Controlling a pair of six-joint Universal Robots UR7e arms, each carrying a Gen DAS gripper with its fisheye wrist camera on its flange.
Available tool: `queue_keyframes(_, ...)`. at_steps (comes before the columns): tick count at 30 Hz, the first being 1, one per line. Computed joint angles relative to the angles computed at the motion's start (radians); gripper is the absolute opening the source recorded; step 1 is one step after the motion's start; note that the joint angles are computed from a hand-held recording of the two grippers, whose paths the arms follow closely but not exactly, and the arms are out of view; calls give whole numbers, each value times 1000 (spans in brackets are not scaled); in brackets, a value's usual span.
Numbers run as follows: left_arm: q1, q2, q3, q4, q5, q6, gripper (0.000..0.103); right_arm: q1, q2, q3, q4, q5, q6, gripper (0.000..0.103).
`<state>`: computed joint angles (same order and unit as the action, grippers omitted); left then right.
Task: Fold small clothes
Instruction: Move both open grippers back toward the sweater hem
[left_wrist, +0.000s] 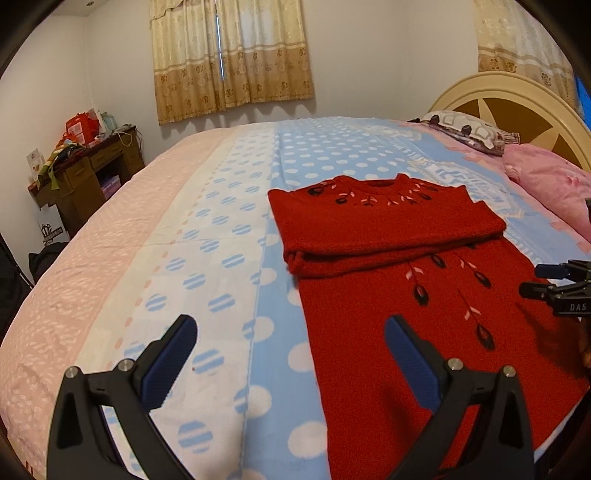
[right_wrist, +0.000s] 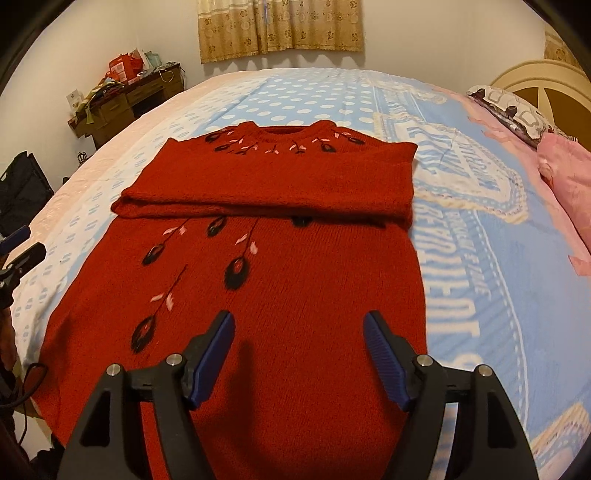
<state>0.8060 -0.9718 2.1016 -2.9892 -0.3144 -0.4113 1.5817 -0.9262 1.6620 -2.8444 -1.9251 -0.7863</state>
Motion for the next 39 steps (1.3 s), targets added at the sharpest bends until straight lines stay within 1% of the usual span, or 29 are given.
queue_keyframes(4,-16,-30,39,76,-2,-91,103,-3,-20,33,-13,6,-4,74)
queue_keyframes(8,-40,-63,79,154,10,-182,103,-6,-36,61,-23,13,0,74)
queue_keyframes(12,-64,-95,113,210,19,-246,103,-9,-54,90,-35,17,-1,74)
queue_keyframes(18,-95,-150,159,326,20,-364,103,-20,-83,136,-58,25,-3,74)
queue_keyframes(24,-139,-205,200,486,16,-503,103,-27,-118,186,-82,19,-15,74)
queue_keyframes(27,-163,-224,216,536,13,-542,103,-30,-137,208,-92,23,-21,74)
queue_keyframes(30,-178,-230,228,531,-5,-547,103,-31,-153,231,-97,23,-29,74)
queue_keyframes(32,-182,-214,237,468,-29,-514,103,-34,-165,249,-100,24,-34,75)
queue_keyframes(33,-182,-208,236,461,-35,-510,103,-35,-171,257,-99,23,-36,75)
queue_keyframes(36,-175,-169,230,418,-59,-477,103,-42,-195,299,-126,21,-68,75)
queue_keyframes(38,-165,-143,230,353,-87,-429,103,-47,-215,329,-149,20,-92,75)
queue_keyframes(39,-160,-134,227,345,-98,-426,103,-50,-225,340,-152,22,-97,75)
